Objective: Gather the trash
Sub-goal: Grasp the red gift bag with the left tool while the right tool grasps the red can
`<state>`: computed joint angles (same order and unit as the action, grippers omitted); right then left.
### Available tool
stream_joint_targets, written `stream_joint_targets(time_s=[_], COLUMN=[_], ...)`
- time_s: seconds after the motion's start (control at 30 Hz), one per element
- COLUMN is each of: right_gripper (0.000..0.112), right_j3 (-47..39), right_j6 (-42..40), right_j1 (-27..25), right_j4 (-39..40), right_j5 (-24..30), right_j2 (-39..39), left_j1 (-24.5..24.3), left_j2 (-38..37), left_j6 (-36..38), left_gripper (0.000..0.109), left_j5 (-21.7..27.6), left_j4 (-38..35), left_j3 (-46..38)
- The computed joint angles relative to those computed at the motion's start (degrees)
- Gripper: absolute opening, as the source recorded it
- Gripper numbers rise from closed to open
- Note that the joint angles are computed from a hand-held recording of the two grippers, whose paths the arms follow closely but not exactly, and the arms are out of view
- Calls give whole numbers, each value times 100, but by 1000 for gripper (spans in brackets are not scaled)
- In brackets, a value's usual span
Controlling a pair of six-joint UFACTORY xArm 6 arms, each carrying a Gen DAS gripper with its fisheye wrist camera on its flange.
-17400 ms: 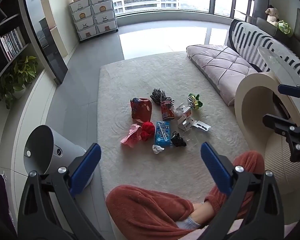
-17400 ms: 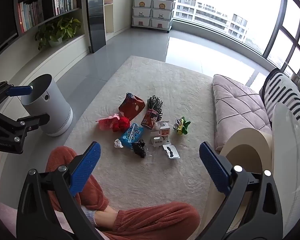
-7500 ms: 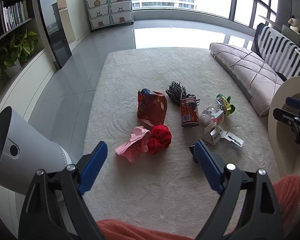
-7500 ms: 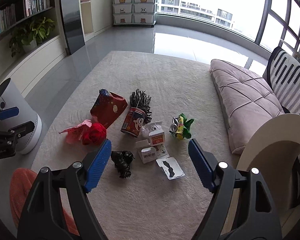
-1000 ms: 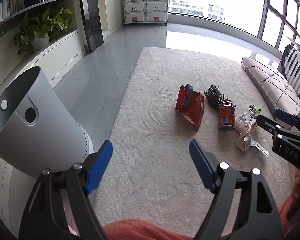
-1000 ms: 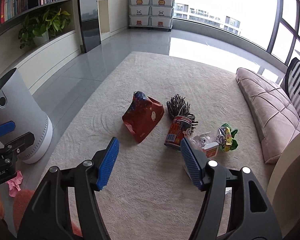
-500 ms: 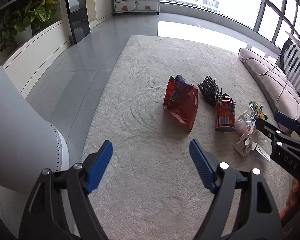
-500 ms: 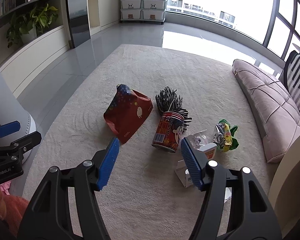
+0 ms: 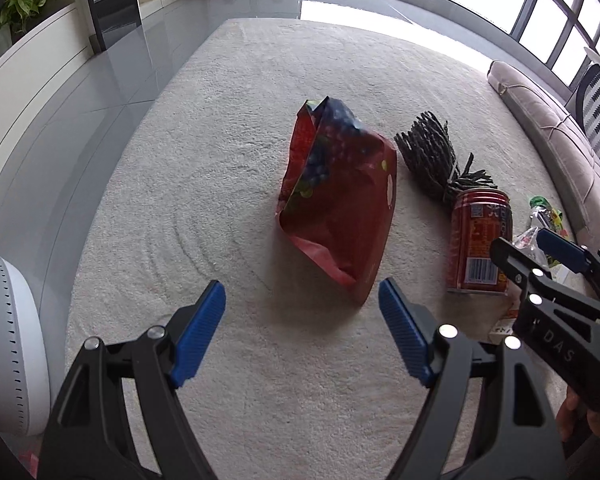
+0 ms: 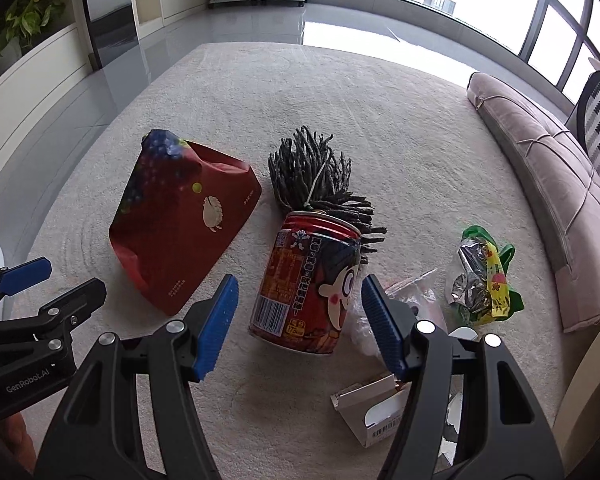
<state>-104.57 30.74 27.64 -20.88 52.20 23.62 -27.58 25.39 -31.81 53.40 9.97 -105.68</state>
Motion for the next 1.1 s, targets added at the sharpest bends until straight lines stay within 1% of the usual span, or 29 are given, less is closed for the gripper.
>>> stream_joint_targets(time_s=[0.13, 0.27, 0.33, 0.43, 0.47, 0.5, 0.53, 0.63, 0.67, 0.7, 0.73, 0.8, 0.87, 0.9, 0.93, 1.1], right_gripper=[62, 68, 69, 69, 69, 69, 69, 68, 67, 67, 67, 67, 66, 66, 66, 66], right_j3=[-248, -259, -320, -374, -412, -424, -388, -495, -517, -476, -426, -281, -216, -143, -92, 178], right_j6=[-40, 149, 210, 194, 157, 125, 134, 65, 37, 19, -22, -46, -57, -33, -24, 91], right_j1=[-31, 18, 15, -53, -78, -105, -122, -142, -140, -142, -157, -162, -182, -181, -180, -113], right_j4=[49, -368, -492, -422, -329, -239, -222, -111, -77, -34, 35, 102, 165, 174, 182, 180], right_j5=[23, -44, 29, 100, 137, 142, 94, 109, 110, 72, 10, -98, -154, -187, -210, -296], right_j2=[350, 488, 561, 635, 680, 709, 705, 778, 790, 762, 733, 635, 582, 522, 474, 199], left_j1=[87, 154, 170, 174, 165, 150, 133, 170, 194, 212, 221, 202, 159, 134, 122, 152], left_j2=[602, 1031, 1182, 1386, 1443, 1500, 1539, 1516, 1475, 1437, 1397, 1330, 1344, 1291, 1269, 660], left_j6=[214, 365, 454, 609, 652, 676, 663, 790, 860, 953, 1060, 1212, 1305, 1300, 1339, 1336], left_gripper=[79, 78, 77, 69, 63, 58, 57, 49, 43, 35, 34, 24, 18, 13, 12, 10], left_j5=[70, 116, 109, 96, 94, 104, 94, -105, -201, -278, -327, -365, -322, -337, -322, -594], left_j4=[-291, -564, -708, -999, -1049, -1055, -1010, -1221, -1348, -1468, -1560, -1524, -1384, -1271, -1219, -1084], left_j3=[-596, -1012, -1163, -1391, -1461, -1542, -1595, -1510, -1432, -1368, -1313, -1260, -1342, -1286, -1288, -535])
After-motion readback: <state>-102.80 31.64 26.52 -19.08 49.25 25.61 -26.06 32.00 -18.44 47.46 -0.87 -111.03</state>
